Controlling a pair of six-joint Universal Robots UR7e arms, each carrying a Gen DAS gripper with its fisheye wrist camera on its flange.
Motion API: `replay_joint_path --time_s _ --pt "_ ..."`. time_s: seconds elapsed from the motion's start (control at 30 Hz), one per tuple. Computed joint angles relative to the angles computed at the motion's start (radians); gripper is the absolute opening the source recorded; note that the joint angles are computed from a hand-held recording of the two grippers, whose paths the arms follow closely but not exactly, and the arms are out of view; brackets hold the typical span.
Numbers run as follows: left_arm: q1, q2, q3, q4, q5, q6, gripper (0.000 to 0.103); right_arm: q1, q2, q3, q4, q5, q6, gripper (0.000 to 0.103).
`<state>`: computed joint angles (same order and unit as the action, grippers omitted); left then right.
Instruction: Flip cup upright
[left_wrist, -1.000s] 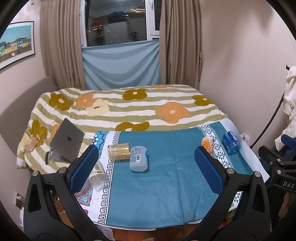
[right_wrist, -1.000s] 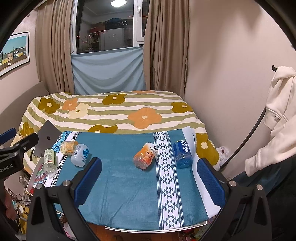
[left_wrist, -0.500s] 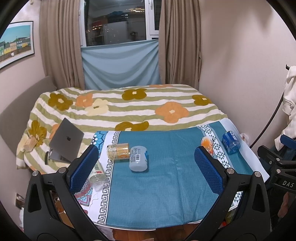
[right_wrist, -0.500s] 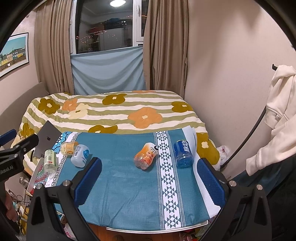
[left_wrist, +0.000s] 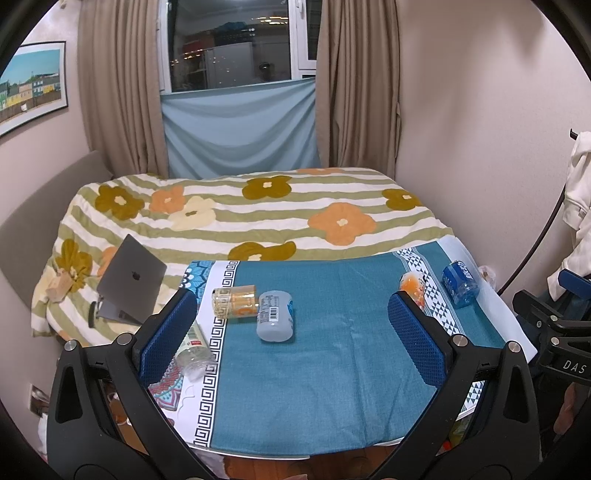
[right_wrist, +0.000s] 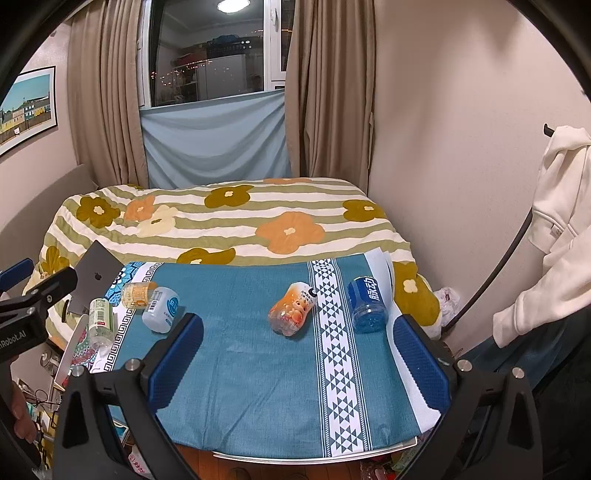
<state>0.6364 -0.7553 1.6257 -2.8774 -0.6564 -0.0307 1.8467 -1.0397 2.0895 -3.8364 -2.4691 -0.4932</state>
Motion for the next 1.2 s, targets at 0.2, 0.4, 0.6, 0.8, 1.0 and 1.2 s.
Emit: replay_joint_path --time_s 0.2,0.4,0.6,0.8,1.0,1.2 --pt "-0.001 0.005 -0.003 -0.002 0.001 0.0 0.103 0.0 -0.002 0.0 0.005 0.0 0.003 0.103" --pt "-0.001 0.005 -0.003 -0.001 0.0 0.0 0.103 0.001 -0.002 -0.001 0.007 0.0 0.005 0.103" --pt "-0.002 0.009 -0.004 -0.007 -0.003 -0.002 0.103 0.002 -0.002 -0.001 0.008 0.0 0.005 0.103" --pt "-0.002 0.005 -0.003 -0.004 -0.004 -0.003 0.103 0.002 -0.004 0.0 0.008 0.001 0.004 0.103" --pt "-0.003 0.004 -0.001 -0.005 -0.004 -0.005 0.103 -0.001 -0.008 0.003 0.012 0.005 0.007 0.103" --pt "-0.003 0.0 0.001 0.002 -0.006 -0.01 0.103 0.015 0.0 -0.012 0.017 -0.002 0.016 0.103"
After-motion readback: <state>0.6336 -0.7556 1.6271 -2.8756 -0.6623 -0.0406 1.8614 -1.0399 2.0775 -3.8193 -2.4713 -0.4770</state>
